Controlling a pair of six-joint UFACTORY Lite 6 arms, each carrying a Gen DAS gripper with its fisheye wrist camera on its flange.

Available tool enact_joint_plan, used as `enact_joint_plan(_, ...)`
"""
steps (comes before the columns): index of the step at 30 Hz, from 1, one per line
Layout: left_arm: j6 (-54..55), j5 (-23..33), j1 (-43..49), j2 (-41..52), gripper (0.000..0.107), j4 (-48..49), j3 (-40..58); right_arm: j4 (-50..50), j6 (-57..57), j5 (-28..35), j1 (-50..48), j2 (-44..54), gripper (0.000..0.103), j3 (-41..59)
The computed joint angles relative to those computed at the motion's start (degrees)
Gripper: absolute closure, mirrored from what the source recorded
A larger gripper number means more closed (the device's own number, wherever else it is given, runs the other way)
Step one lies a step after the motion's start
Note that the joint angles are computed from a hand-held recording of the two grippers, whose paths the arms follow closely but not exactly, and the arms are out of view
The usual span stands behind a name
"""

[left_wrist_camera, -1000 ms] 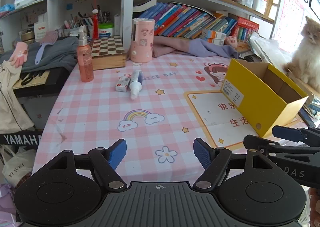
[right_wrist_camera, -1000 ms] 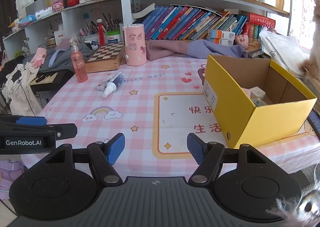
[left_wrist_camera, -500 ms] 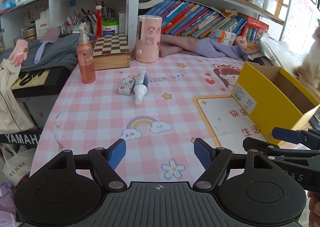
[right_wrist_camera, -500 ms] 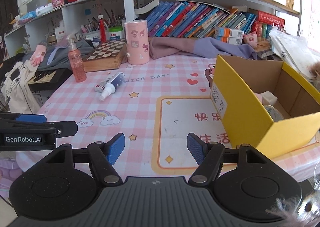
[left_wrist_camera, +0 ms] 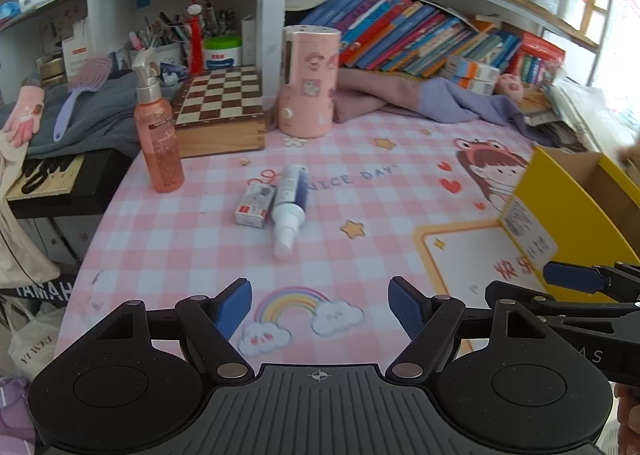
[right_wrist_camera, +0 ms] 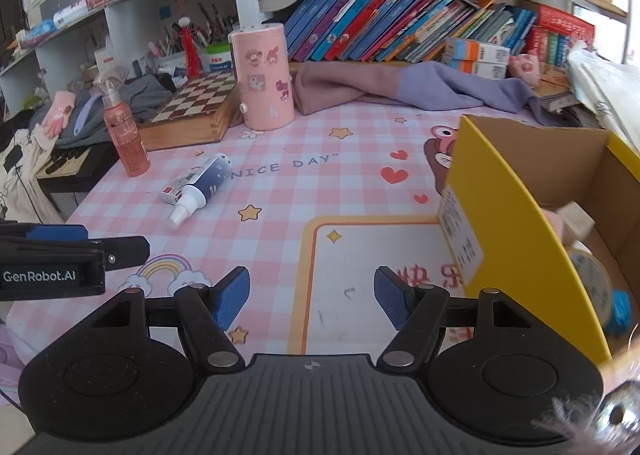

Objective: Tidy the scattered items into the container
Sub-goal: 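Reach the left gripper toward the small white box while the right approaches the toothpaste tube, then grasp the small white box with the left gripper while the right grasps the toothpaste tube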

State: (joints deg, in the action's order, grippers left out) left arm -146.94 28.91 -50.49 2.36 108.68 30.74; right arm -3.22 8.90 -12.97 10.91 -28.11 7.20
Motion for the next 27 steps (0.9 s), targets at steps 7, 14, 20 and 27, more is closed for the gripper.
enact_joint_plan(7,0.62,-0.89,6.69,7.14,0.028,3.65,6.57,-9.28,5.07,-6.39,-2.27,19.84,0.036,11.73)
enact_joint_plan(14,5.69,-1.31,12.75,9.4,0.028,0.73,11.27,-16.21,11.3,-7.45,-0.07,36.46,0.036,26.62)
enact_joint_plan(20,14.45,-0.23,17.38,9.97,0.028,-5.71,13.39,-19.5,16.74,-6.15,4.68,51.73,0.038,44.22)
enact_joint_plan(27,19.52,-0.73,21.24,12.69,0.028,-10.02,16.32,-26.53,23.41,-2.14,9.41,66.54,0.042,63.19)
